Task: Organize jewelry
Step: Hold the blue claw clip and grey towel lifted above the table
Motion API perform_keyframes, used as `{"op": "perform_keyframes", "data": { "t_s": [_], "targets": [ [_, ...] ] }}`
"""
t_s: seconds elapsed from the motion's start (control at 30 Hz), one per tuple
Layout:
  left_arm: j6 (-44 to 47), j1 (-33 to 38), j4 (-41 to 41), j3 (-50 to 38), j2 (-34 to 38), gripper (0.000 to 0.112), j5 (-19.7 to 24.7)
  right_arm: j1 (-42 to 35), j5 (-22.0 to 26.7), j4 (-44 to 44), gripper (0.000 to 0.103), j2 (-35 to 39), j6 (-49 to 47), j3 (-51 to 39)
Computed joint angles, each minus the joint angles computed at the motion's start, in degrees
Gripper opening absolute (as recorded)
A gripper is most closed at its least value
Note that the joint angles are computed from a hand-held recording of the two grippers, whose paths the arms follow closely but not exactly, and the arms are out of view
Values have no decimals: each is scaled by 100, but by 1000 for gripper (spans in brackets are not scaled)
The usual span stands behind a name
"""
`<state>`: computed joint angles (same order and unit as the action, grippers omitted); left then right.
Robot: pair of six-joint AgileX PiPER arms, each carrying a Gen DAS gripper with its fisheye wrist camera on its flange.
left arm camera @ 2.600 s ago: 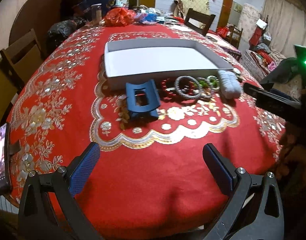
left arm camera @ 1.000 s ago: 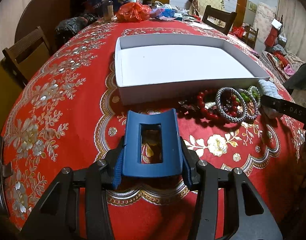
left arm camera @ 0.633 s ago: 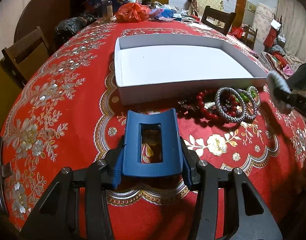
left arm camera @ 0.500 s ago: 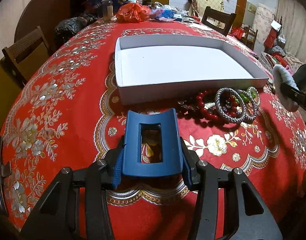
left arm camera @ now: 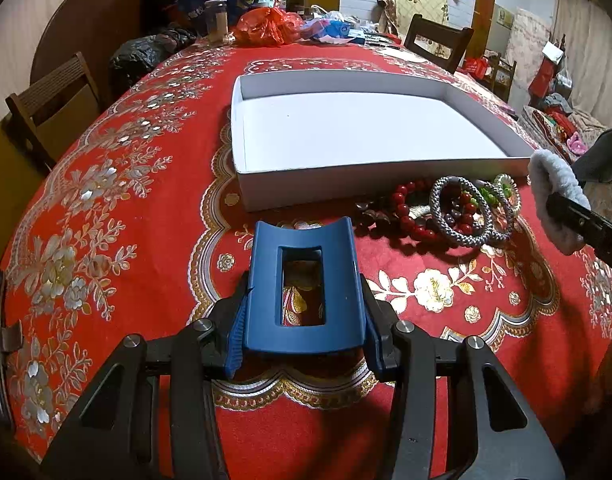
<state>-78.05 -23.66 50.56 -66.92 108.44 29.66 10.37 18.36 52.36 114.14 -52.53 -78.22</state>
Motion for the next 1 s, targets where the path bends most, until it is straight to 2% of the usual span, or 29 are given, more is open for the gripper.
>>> {"op": "perform_keyframes", "data": {
  "t_s": [0.13,0.37,0.67,1.0],
  "targets": [
    [-16,-3,10,8,-2,46,-3,-32,190,-450,33,113,507,-169],
    [-25,-1,20,15,-2,46,-12,73,143,55,33,55,-346,-65],
    [-43,-4,36,19,0,46,-12,104,85,41,33,45,-418,-32],
    [-60,-3,52,29,1,46,-23,122,76,-263,33,83,-70,-110]
  ]
}}
